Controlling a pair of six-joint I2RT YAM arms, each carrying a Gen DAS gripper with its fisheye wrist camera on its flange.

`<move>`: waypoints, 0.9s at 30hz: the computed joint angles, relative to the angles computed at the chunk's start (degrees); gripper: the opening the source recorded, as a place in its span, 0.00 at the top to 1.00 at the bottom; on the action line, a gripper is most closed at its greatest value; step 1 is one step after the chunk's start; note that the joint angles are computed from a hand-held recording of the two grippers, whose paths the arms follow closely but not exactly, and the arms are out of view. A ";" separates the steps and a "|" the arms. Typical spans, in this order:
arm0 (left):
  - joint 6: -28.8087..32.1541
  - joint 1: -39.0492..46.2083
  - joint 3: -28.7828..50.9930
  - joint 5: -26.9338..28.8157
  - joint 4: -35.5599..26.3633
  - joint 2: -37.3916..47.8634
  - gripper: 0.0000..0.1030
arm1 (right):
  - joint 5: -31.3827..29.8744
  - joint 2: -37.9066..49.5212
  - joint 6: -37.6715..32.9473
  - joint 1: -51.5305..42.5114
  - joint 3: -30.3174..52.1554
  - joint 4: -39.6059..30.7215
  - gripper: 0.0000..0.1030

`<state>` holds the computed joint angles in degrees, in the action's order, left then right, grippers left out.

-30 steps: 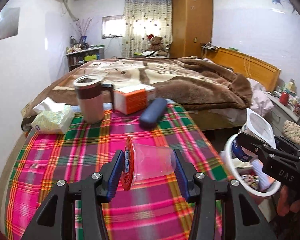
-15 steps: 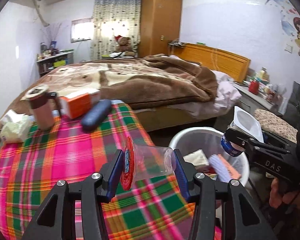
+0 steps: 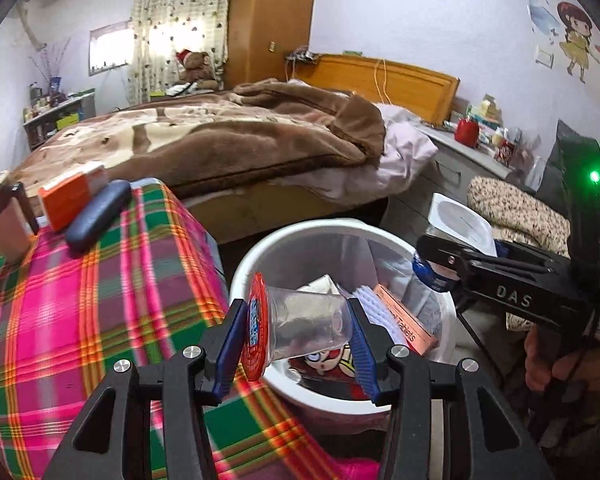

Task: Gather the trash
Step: 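Carry the yogurt cup and clear cup over the bin and open both tools, then withdraw both open tools from the bin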

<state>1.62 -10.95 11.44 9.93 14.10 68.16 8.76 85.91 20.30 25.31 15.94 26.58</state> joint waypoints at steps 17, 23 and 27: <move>-4.25 -7.38 3.23 -5.85 11.92 17.77 0.35 | -10.14 8.48 -5.54 -8.44 3.89 0.52 0.34; -4.38 -7.05 2.73 -6.01 11.06 16.16 0.33 | -10.23 7.03 -4.71 -8.47 2.39 1.63 0.30; -4.60 -6.61 2.04 -5.79 9.97 13.96 0.33 | -10.28 5.82 -4.10 -8.10 2.03 1.74 0.30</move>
